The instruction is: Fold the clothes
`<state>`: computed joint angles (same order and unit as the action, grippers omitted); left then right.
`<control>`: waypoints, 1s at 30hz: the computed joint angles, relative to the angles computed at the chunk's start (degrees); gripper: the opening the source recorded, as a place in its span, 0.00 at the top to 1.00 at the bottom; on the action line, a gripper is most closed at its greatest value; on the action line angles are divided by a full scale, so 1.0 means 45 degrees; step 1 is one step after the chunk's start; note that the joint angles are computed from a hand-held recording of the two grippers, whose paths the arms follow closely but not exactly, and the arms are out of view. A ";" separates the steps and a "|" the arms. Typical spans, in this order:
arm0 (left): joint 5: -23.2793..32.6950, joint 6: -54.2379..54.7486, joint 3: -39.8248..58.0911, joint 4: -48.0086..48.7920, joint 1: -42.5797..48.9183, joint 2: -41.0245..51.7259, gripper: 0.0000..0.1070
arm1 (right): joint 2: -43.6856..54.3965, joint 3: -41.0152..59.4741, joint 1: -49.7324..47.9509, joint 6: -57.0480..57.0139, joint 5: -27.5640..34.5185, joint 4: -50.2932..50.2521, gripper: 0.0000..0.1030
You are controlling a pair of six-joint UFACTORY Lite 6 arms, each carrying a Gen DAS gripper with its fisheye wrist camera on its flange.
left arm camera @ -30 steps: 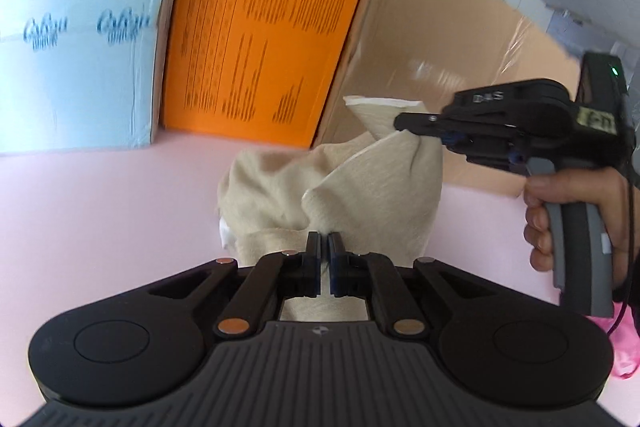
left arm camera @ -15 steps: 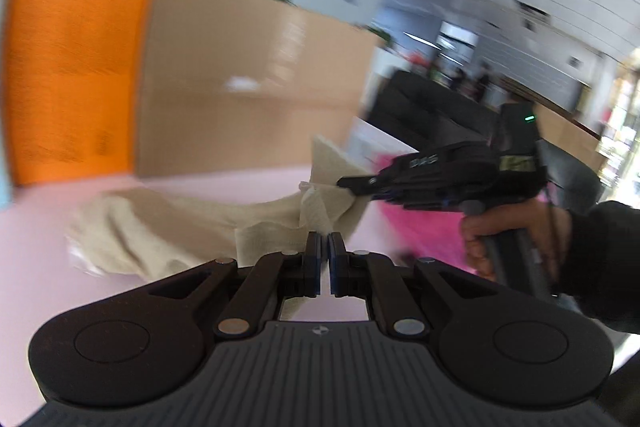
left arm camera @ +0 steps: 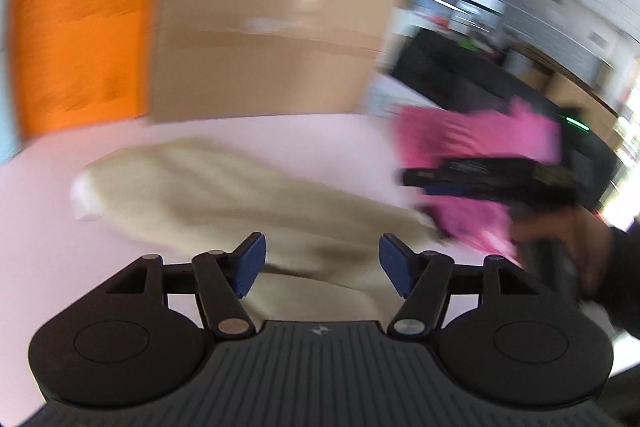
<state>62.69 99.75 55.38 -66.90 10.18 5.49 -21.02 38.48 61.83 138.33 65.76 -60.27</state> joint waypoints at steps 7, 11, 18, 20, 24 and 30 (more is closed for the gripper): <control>-0.3722 -0.2867 0.3235 -0.1413 -0.0942 0.3618 0.26 | 0.1315 0.1017 -0.3157 -0.3080 -0.4776 -0.1573 0.49; -0.5062 -0.5550 0.6594 -0.0478 -0.1650 0.6425 0.22 | 0.1988 0.1525 -0.4344 -0.4194 -0.6691 -0.1697 0.39; -0.4469 -0.5327 0.8959 -0.0247 -0.2497 0.8343 0.88 | 0.3444 0.2861 -0.6857 -0.6302 -0.9999 -0.1814 0.25; -0.3783 -0.2662 0.7869 -0.1860 -0.2537 0.7767 0.94 | 0.3719 0.3201 -0.7191 -0.5811 -1.0023 -0.2532 0.25; -0.2053 0.2668 0.3965 -0.1801 -0.2708 0.5065 0.94 | 0.3231 0.2862 -0.7190 -0.2457 -0.8725 -0.4703 0.24; -0.2693 0.7965 -0.1168 -0.1198 -0.3042 0.2882 0.93 | 0.1191 0.1304 -0.5924 -0.1842 -0.7257 -0.4300 0.17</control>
